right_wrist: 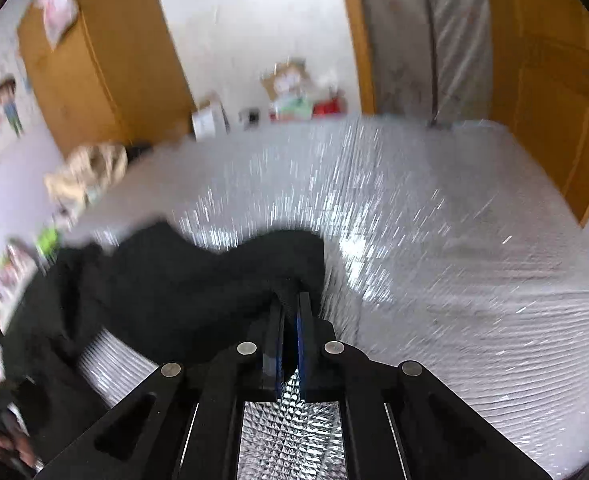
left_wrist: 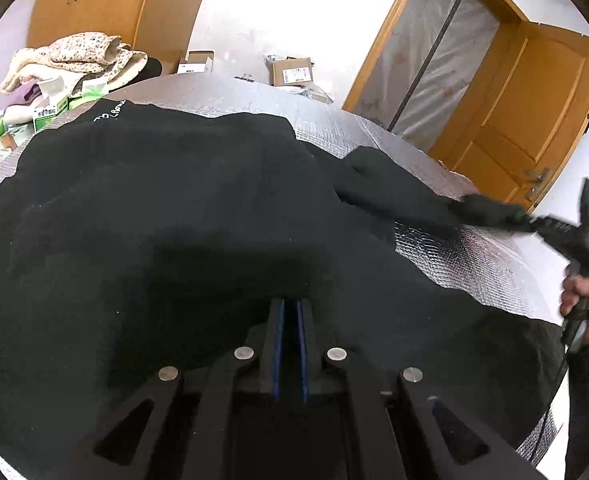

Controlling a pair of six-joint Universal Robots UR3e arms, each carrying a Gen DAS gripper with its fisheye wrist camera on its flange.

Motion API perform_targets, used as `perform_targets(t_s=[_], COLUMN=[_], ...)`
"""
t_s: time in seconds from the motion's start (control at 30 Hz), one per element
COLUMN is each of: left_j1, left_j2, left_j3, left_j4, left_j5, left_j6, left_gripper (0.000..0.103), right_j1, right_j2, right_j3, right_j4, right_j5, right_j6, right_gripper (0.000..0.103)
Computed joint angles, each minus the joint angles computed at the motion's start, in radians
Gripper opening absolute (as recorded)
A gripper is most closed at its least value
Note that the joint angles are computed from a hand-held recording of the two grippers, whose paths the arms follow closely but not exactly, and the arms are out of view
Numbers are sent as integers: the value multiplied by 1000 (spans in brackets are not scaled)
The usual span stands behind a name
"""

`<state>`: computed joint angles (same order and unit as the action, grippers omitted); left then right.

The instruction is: Fold clothes

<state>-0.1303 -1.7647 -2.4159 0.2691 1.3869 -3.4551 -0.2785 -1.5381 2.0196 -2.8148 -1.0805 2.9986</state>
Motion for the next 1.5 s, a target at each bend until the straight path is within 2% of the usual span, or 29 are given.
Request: perform_targets(t_s=[0.23,0.4,0.53,0.63,0.7,0.8,0.83,0.87,0.9,1.0,1.07,1.23,1.3,1.4,1.5], left_j1=[22,33,35,34,36,37,39,43,45,47,43,53,53,50,44], left_j2=[-2,-1,-5,-5,-6,-8,-9,-10,-11,-12,-11,-19,-22,-26,-27], left_j3=[-7,-14,-18,-16,-16,-15,-16,-18,-18,-14,-6,-9,-10,-13,-11], left_j4=[9,13,22,20,21,23,25,29,30,26,16,30,35,43,43], left_j5=[-24,-35,-41,-41,-46,-51,-54,-61,-63,-66,-61,-76,-77,-76,-71], left_j6=[10,18,16,15,15,14,14,13,13,14,16,14,14,11,7], left_gripper=[6,6,6,6,6,6,6,6,6,6,6,6,6,6,6], right_j1=[-288,-457,-547,-576,-565,-463,-420,-404,-397,-419,-427,-424,-431,-431,-336], right_j2=[-289,-412,-461,-469,-438,-272,-194,-143,-103,-93,-98,-97,-101,-116,-46], right_j3=[39,36,21,5,-12,-115,-181,-212,-231,-153,-130,-91,-74,-37,-98], right_j4=[116,222,273,282,266,252,298,332,361,268,256,282,341,434,453], right_j5=[232,358,419,399,347,166,98,77,72,147,145,51,84,186,150], right_j6=[71,124,169,206,253,285,264,260,263,227,199,129,85,-13,-22], right_gripper=[5,5,5,5,5,10,14,15,17,37,37,37,37,37,34])
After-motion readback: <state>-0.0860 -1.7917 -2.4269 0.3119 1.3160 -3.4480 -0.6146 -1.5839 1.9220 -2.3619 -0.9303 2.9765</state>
